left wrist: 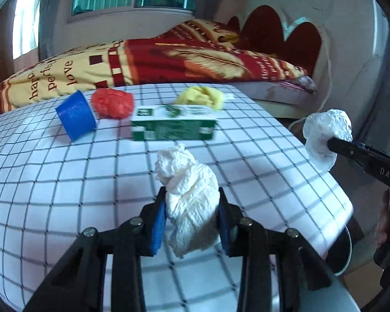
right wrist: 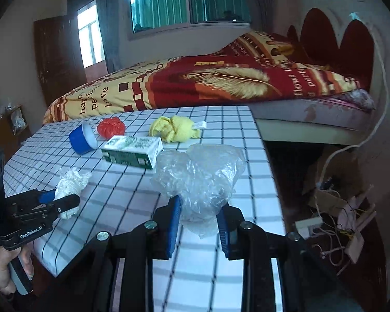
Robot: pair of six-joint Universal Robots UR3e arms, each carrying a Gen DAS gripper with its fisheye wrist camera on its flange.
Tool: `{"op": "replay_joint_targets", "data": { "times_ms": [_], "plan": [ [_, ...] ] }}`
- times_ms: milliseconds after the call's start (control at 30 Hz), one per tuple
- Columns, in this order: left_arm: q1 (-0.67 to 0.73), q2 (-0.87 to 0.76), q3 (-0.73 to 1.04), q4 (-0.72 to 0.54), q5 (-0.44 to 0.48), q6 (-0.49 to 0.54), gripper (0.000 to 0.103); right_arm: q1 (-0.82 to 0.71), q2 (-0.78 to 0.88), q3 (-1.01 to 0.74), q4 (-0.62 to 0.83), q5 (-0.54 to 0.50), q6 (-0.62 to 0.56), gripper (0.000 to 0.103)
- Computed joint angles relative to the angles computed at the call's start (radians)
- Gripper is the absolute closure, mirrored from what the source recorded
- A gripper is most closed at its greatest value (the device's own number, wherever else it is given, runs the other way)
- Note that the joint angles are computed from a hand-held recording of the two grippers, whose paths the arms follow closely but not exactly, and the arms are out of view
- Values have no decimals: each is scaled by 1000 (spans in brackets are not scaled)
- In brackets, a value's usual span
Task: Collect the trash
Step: 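Carry the white tissue and plastic bag over the black bin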
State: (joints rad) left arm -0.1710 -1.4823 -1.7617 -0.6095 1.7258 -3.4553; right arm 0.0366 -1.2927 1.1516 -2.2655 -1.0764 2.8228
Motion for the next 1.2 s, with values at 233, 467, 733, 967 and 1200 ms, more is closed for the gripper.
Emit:
{"op": "replay_joint_targets", "data": {
  "times_ms": [233, 467, 733, 967, 1200],
  "plan": [
    [-165, -58, 56, -2, 71, -54, 67, -173, -259, 283, 18, 94, -108, 75],
    [-286, -173, 187, 8, 126, -82, 67, -359, -417, 399, 119, 180, -195, 75],
    [-379, -313, 355, -25, 151, -68, 67, -518, -526, 519, 195, 239, -297, 75],
    [-430, -420, 497, -65, 145, -61, 67, -631, -571, 554, 273, 274, -382, 75],
    [-475, -529, 658, -113, 138, -48, 67, -732, -596, 565, 335, 299, -443, 75]
  ]
}}
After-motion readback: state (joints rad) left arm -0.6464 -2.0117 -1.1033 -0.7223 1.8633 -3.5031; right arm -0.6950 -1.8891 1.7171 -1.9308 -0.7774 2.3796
